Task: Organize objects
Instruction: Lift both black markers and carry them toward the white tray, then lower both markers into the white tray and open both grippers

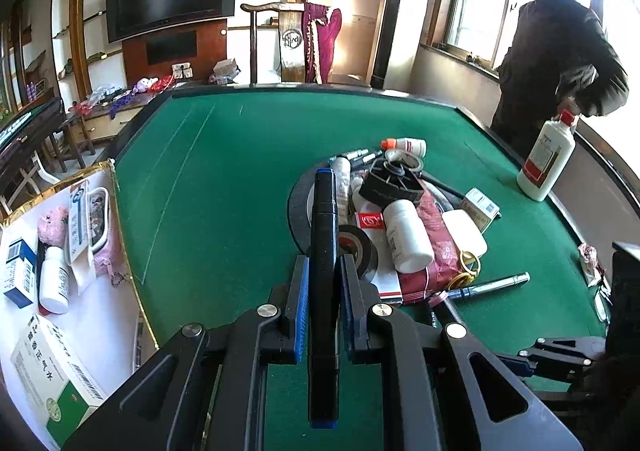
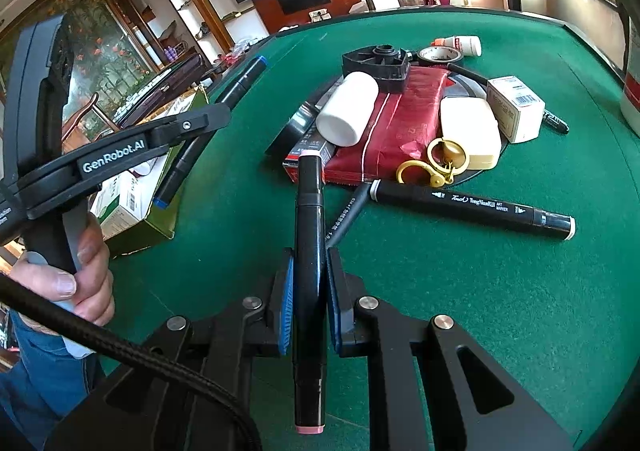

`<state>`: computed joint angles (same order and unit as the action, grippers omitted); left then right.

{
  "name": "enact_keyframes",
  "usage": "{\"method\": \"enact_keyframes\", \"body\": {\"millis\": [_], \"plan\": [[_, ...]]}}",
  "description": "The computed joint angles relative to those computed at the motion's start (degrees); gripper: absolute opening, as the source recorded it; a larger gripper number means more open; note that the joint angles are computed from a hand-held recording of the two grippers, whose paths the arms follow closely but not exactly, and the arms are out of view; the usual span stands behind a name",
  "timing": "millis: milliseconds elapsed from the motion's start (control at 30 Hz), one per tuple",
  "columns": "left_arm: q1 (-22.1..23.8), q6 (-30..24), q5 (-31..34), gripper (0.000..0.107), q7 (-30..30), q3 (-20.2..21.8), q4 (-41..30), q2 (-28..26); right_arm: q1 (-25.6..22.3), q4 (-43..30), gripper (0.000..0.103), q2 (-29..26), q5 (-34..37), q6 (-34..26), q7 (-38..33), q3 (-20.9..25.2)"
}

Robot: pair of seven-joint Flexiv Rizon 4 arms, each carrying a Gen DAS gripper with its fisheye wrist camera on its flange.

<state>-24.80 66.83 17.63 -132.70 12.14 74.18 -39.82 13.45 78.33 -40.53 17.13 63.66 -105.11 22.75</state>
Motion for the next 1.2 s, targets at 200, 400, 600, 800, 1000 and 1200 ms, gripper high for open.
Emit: {"method": "enact_keyframes", "body": {"millis": [200,400,600,800,1000,1200], "plan": [[-0.95,2.05,1.71,0.012,-3.28,1.85,1.17,1.32,0.94,0.67,0.012,0.33,-0.08,1.45,0.85,-0.13],[-1.27,2.81,2.99,0.012,-4.47,2.4,1.27,1.76,2.09,1.95,0.012,0.83,-0.53,4.35,1.39,0.31],[-2.1,4.01,4.35,0.012,-7.71,3.33,4.2,3.8,2.06,3.44,0.012,1.25,-0.39,6.76,2.27,1.71],[-4.28,6.19,8.21,0.012,-13.67,5.94,9.43,7.63,1.92,3.8,0.012,1.12,-0.46,6.94,2.24,3.24],[-4.79,5.18,12.5,0.012,-18.68,6.87,12.29,10.75,2.31,3.74,0.013,1.08,-0.15,7.01,1.78,4.17],[-4.04,4.24,17.87,0.012,-24.05,6.37,14.73,13.84,3.05,3.69,0.013,0.95,-0.58,6.61,1.21,4.36]]}}
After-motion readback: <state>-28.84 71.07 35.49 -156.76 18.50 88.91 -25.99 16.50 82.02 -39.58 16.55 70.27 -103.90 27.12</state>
